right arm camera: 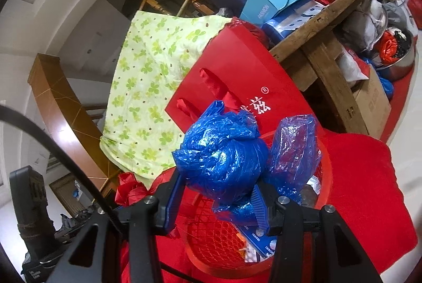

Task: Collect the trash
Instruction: 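Lower the blue bags into the basket with the right tool while the left tool lowers the red ribbon in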

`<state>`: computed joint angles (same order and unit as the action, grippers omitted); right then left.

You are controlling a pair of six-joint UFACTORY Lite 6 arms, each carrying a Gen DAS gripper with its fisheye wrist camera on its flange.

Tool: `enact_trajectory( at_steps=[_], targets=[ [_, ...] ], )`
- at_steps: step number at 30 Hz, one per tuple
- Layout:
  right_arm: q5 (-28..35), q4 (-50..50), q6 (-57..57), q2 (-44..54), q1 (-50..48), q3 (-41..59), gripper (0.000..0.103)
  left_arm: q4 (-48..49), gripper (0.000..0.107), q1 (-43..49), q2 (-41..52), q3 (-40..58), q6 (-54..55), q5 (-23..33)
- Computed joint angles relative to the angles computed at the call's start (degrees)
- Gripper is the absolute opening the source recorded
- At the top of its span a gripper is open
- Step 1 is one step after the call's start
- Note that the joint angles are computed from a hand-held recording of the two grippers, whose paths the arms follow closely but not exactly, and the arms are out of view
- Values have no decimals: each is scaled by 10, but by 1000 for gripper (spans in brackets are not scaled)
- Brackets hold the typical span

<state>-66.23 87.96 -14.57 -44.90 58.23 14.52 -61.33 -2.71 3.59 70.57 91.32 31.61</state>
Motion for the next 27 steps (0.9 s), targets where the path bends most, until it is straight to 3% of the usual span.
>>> enact_trajectory(
  at_steps=[7, 14, 21, 27],
  targets=[
    [18, 7, 5, -3, -19, -4, 51, 0, 28, -5, 30, 10, 0, -3],
    [13, 71, -65, 90, -37, 67, 51, -3, 29, -2, 55, 19, 3, -8],
    [35, 75, -80, 114, -56, 81, 51, 0, 29, 2, 88, 42, -5, -5],
    [52, 68, -76, 119, -67, 81, 51, 6, 30, 5, 122, 73, -12, 39]
  ],
)
